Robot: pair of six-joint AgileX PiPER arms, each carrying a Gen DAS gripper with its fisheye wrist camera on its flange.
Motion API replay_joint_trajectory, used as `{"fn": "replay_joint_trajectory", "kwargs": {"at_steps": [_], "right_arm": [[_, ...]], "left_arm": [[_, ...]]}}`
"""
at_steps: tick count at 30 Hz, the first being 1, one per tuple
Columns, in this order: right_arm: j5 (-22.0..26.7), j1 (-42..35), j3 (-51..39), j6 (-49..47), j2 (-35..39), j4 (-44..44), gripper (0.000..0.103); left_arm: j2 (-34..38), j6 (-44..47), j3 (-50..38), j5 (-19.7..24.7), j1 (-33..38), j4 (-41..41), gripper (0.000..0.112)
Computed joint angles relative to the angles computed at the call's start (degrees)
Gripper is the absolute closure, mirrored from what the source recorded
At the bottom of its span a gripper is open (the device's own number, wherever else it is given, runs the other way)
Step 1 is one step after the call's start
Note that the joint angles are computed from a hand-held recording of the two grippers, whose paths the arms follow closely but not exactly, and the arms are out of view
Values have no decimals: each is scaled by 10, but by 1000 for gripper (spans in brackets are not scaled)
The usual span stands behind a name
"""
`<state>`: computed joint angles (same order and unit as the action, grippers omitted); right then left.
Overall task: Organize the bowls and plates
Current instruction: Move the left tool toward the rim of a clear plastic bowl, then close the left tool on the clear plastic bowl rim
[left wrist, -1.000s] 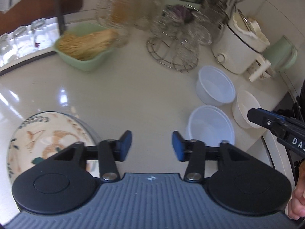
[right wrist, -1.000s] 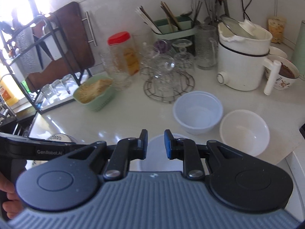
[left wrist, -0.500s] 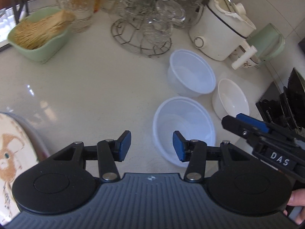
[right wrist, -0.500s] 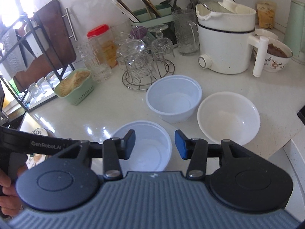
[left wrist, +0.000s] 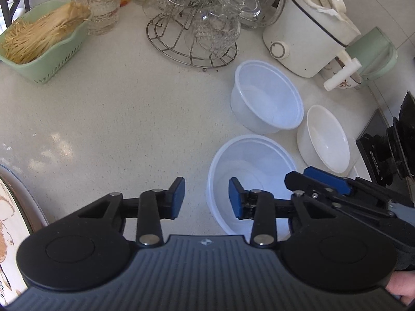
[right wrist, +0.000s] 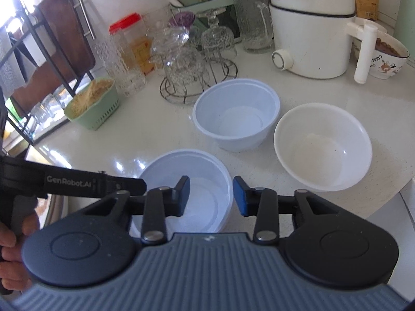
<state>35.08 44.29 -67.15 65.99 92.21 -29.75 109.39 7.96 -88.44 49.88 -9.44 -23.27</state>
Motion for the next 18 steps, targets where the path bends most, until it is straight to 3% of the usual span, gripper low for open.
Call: {"fn": "replay_joint_trajectory", "kwargs": {"at_steps": [8, 13, 18], "right_arm": [[5, -8, -6, -8, 10, -2, 77], [-2, -19, 0, -31, 14, 14, 77], [-26, -32, 10, -71, 12, 70, 87]], "left_arm": [[5, -39, -6, 11, -6, 21, 98], [4, -55, -1, 8, -9, 28, 101], [8, -68, -6, 14, -7, 20, 103]]}}
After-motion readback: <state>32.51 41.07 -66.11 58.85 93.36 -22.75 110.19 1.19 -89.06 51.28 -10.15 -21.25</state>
